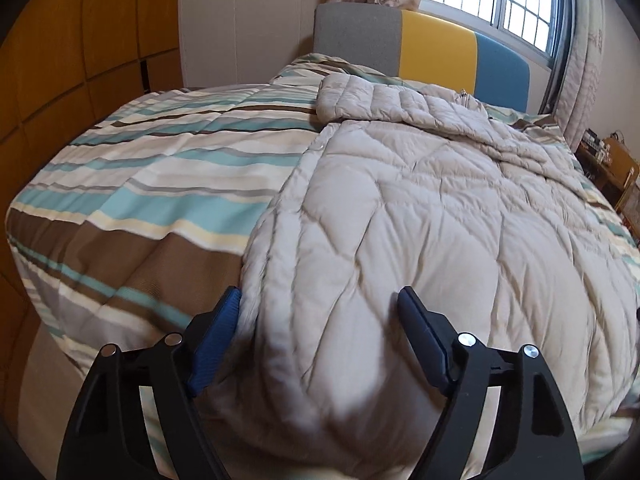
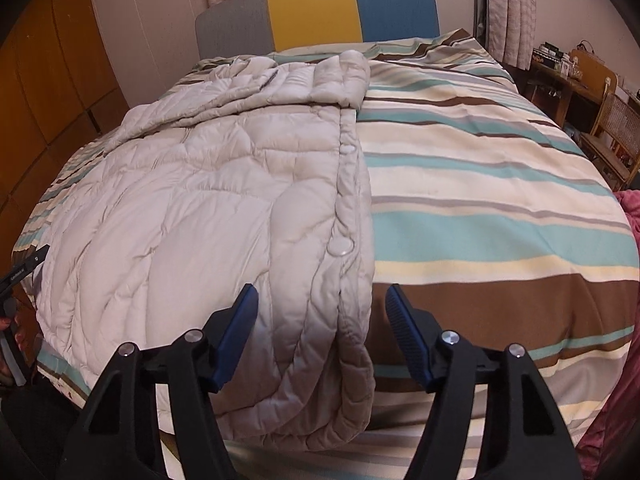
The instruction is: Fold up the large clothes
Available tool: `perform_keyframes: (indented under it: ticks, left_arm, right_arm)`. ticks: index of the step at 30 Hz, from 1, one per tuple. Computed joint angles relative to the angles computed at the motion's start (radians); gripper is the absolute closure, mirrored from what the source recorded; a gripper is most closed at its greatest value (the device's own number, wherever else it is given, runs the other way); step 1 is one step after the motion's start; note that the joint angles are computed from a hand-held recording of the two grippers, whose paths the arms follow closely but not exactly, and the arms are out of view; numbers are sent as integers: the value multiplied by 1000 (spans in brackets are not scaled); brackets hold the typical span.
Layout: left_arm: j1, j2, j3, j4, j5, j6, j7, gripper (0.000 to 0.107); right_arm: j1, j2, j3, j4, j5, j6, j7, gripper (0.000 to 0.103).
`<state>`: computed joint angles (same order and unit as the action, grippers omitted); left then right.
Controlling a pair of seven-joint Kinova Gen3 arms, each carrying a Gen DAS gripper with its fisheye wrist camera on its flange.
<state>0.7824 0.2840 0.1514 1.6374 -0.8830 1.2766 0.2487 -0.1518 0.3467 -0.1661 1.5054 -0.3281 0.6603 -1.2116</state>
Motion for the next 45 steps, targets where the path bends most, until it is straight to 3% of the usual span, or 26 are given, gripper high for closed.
perform_keyframes:
  ticks: [9, 11, 12, 13, 15, 18, 20, 24, 33, 39, 45]
  left_arm:
    - [3, -29, 22, 61, 22, -78, 3, 30]
    - [2, -31, 24, 64, 20, -93, -1, 42]
    - [-3, -26, 33, 57, 17, -91, -10, 57]
    - [10, -15, 28, 39, 10, -73, -27, 64]
    - [35, -5, 24, 18, -22, -36, -31, 83]
    - [50, -26, 16, 25, -73, -40, 17, 93]
    - [53, -47, 10, 30, -125, -52, 56, 96]
    - [22, -48, 17, -9, -195, -58, 23, 96]
    - [-83, -40, -26, -85, -221, -168, -25, 96]
    - [-157, -20, -66, -152, -167, -237, -132, 96]
    - [-268, 5, -106, -241, -7, -336, -288, 96]
  right_arm:
    - [23, 15, -2, -4, -35, 107, -8, 43]
    - [25, 14, -6, -6, -43, 116, 8, 55]
    - [24, 11, -11, -2, -47, 112, 24, 65]
    - [23, 6, -13, 4, -50, 104, 36, 74]
    - [34, -14, -26, 27, -80, 66, 78, 84]
    - [63, -24, -46, 32, -154, 40, 133, 89]
    - [80, -23, -57, 24, -208, 28, 170, 89]
    - [77, -22, -60, -3, -250, 10, 208, 90]
    - [76, 20, -78, -118, -329, -28, 217, 90]
    - [60, 120, -72, -281, -313, 19, 106, 90]
    - [14, 239, -50, -499, -238, 91, -53, 90]
